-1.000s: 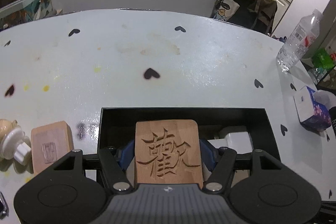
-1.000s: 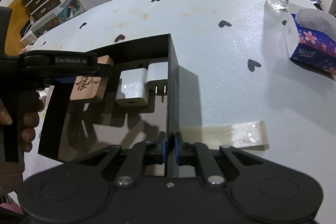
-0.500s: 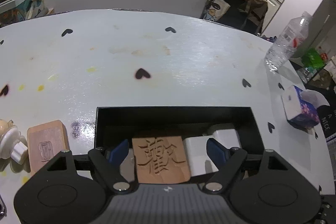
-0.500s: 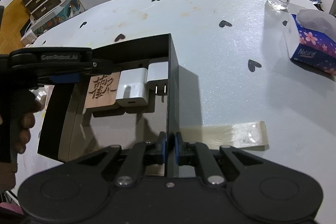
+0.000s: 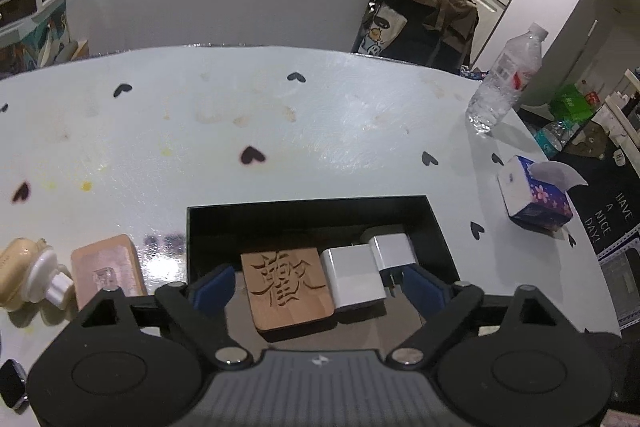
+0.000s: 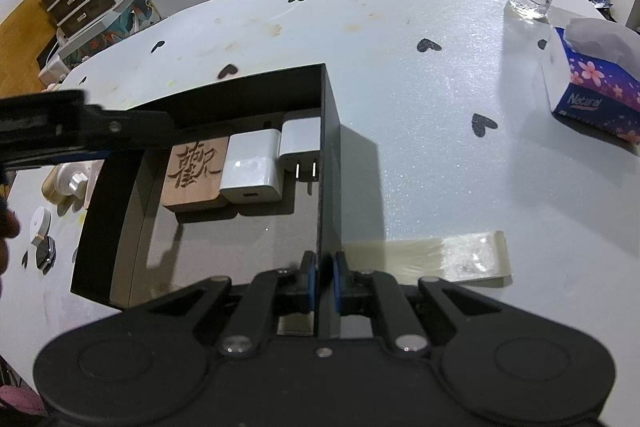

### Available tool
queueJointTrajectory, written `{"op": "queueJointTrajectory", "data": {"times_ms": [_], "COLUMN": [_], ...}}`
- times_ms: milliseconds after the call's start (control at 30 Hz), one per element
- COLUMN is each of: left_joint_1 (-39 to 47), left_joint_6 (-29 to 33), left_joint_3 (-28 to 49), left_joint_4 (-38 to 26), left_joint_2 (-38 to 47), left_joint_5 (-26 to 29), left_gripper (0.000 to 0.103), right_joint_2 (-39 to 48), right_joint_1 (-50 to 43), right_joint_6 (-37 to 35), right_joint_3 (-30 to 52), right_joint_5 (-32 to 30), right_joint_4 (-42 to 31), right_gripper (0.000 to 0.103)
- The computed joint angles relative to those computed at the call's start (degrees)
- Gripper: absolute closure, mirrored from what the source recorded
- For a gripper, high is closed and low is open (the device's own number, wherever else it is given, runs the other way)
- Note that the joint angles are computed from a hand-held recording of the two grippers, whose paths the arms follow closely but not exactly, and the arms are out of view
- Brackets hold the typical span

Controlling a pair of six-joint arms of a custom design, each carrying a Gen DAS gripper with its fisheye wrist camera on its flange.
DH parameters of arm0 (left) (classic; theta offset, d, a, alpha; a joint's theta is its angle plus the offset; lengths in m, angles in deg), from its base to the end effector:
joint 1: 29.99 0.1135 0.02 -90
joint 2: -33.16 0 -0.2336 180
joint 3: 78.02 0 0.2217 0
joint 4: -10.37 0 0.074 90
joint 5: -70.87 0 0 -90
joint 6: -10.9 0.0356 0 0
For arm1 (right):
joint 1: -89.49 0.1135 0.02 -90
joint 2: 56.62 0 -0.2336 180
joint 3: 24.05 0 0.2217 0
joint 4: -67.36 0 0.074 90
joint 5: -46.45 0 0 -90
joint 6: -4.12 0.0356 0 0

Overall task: Organize rigid objects
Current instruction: 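Lower the carved block into the box beside the chargers, open left gripper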

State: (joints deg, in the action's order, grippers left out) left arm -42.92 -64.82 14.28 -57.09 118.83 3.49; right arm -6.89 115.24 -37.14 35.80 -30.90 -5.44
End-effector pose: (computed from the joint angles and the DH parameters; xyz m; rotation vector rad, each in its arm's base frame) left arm 0.2646 -0.0748 0.2787 0.7388 2.4807 -0.5090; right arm 0.1269 0.0526 0.2341 0.5929 2.5605 0.1546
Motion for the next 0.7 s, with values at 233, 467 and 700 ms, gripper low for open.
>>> {"op": "queueJointTrajectory", "data": {"times_ms": [233,467,700], "left_joint_1": [2.09,4.94,10.80], "left_joint_6": [2.35,4.87,8.28], "left_joint_3": [-1.36,-2.40,-2.17], "left_joint_4": [-1.60,-2.79,-3.99], "left_joint_2": [-3.66,-6.71,-7.06], "left_joint_5": [0.70,1.66,4.14], "left_gripper": [0.001,0.000,0.000], "right_joint_2": [0.61,0.85,0.79], "right_joint_1": [0.32,0.68,0.75], "right_joint_6": [0.30,0.79,1.19], "right_joint_3": [0.32,0.57,0.52], "right_joint_5": [0.42,0.81,0.84], "right_joint_4": [-0.13,-0.33,-0.30], "right_gripper": [0.094,0.095,0.095]}}
